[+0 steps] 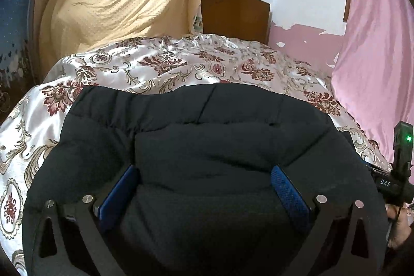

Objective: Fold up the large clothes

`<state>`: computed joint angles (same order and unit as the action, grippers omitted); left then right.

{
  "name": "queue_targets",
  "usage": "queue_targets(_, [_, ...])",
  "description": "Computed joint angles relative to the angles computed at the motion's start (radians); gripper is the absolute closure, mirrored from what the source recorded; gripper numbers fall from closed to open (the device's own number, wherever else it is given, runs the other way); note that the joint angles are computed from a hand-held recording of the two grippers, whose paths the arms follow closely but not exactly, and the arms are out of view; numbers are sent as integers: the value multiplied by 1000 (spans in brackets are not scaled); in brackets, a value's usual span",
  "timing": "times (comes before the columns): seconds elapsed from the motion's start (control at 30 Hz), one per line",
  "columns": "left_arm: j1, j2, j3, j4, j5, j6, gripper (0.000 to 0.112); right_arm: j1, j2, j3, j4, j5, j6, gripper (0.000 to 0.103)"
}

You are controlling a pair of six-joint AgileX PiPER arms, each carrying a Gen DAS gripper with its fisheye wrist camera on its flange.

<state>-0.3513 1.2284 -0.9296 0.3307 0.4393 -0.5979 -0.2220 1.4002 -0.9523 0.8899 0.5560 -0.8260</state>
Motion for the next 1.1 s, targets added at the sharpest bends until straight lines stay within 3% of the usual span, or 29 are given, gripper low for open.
queue_targets(0.47, [2, -11, 21, 5, -22, -11, 9, -30, 17, 7, 89, 25, -82, 6])
queue_targets(0.53, [23, -19, 31, -60, -42, 47, 9, -31, 14, 11, 101, 24, -93, 6])
queue_targets(0.7, [121, -65, 73, -415, -84, 370, 9, -76, 1, 47, 233, 61, -219, 5])
queue_targets(0.77, [153, -86, 70, -480, -49, 419, 9, -115, -12, 73, 304, 100, -285, 5])
queue_targets(0.83, [172, -122, 69, -456, -2, 378, 9, -159, -13, 85, 346, 156, -320, 5])
queue_targets(0.93, [216, -193, 64, -434, 103, 350, 9, -289, -20, 115, 414, 313, -372, 5])
queue_targets(1.1, [501, -261, 55, -712, 313, 709, 9, -528, -33, 163, 424, 508, -373, 3])
